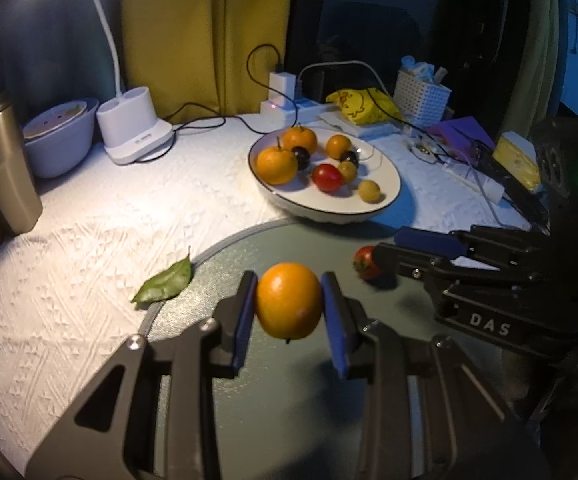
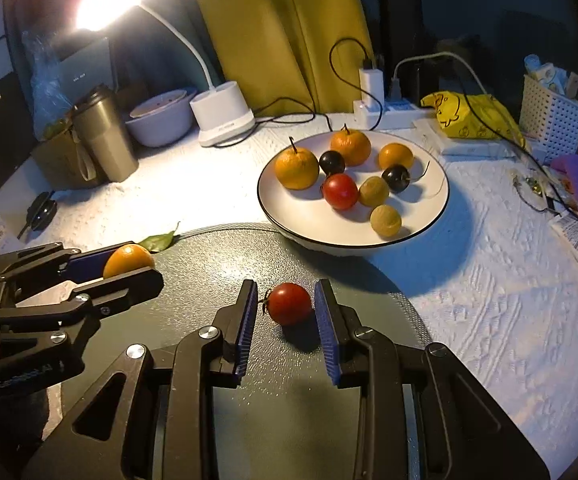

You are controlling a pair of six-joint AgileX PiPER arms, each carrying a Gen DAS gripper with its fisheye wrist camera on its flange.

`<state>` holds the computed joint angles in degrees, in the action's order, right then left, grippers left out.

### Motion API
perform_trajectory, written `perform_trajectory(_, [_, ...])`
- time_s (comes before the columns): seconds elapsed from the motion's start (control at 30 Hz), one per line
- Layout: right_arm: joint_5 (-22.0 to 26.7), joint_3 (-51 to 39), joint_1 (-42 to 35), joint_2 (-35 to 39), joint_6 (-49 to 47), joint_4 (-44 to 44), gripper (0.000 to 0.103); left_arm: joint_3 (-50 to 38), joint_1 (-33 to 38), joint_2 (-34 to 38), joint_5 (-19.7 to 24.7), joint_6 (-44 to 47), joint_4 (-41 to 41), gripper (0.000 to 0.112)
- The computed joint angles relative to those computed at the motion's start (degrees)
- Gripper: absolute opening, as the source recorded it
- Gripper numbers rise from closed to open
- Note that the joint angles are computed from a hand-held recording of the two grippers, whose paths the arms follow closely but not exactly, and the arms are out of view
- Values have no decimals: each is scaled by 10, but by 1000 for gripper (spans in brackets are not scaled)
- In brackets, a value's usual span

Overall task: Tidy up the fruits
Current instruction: 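Carry the orange and tomato onto the white plate and open both tools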

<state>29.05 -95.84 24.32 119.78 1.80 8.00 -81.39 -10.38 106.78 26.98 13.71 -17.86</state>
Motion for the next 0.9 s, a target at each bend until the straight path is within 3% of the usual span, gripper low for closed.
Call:
perform_trajectory(0.17, [22,-35,-2,30,18,-18,32,-15,5,14,8,-2,1,33])
perform_trajectory(0.47, [42,-63,-3,56,-48,41,33,-41,3,32,18,-6,4,33])
perform_trajectory(0.53, [36,-59,-1,55,-55,44,29,-45,1,33,20,-9,8,33])
perform_trajectory(0.9, [18,-49,-20,35,-73,53,29,-94,-12,59,39,-32,32,33])
